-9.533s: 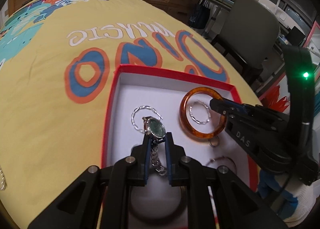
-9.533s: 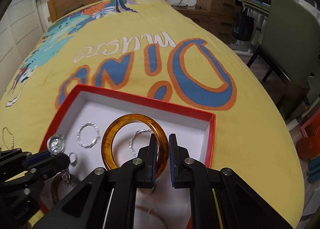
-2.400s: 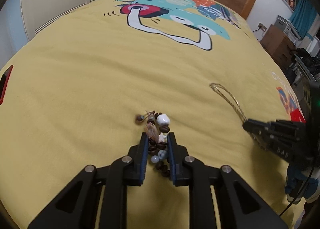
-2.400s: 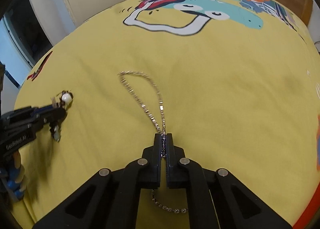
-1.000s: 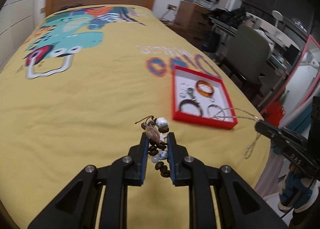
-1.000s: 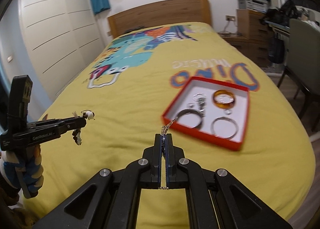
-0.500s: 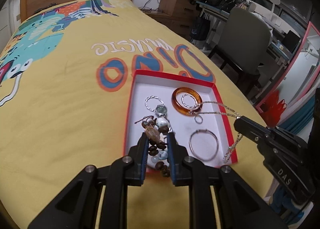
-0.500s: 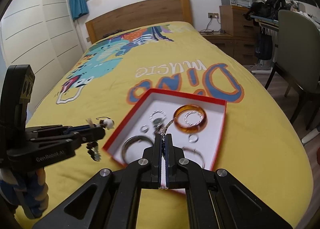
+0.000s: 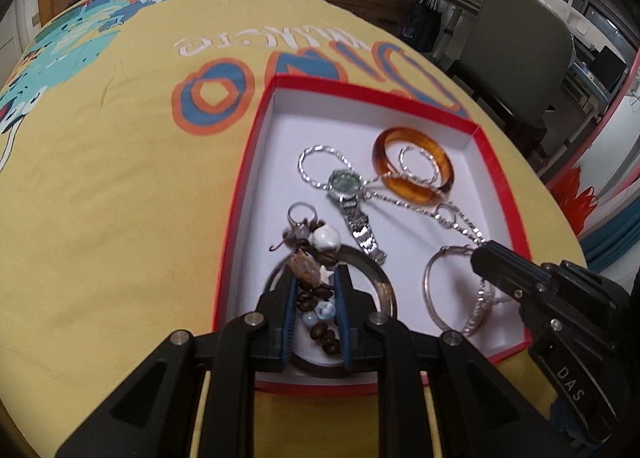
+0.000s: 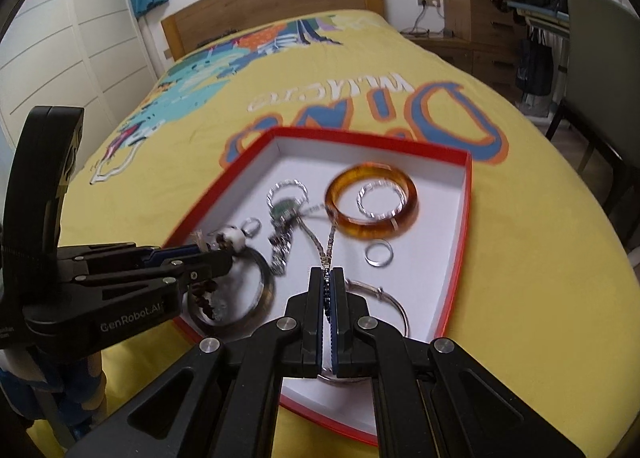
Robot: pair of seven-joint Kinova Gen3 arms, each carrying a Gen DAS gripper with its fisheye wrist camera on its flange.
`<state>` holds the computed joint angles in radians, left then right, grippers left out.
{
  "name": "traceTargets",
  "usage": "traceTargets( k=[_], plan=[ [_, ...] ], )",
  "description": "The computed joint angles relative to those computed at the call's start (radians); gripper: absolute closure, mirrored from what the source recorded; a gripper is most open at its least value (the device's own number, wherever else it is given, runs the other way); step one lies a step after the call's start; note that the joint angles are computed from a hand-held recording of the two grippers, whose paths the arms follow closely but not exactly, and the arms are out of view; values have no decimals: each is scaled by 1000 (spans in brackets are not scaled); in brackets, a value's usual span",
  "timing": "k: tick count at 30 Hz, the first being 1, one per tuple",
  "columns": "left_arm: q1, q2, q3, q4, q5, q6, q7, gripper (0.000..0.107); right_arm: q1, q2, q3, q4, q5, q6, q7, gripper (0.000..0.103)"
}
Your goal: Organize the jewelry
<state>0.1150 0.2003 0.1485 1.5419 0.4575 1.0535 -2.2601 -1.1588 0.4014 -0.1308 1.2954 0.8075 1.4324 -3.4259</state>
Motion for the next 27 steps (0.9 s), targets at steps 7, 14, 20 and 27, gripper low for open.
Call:
traceTargets(
  k=[7,14,20,27],
  plan=[
    [-3,-2,-1,13,4,-11,-15,89,8,6,-5,-4,-35,3,13,100],
    [-17,-12,-7,4,8,12,-23,84,-2,20,3,-37,-58,41,15,92],
    [-42,-29,-16,-8,44,51,-55,74,-33,34,12,-95,-44,107,28,78],
    [-83,-75,-45,-7,87,106,-109,73,-85,64,29,-196,-24,190,50,72]
  ],
)
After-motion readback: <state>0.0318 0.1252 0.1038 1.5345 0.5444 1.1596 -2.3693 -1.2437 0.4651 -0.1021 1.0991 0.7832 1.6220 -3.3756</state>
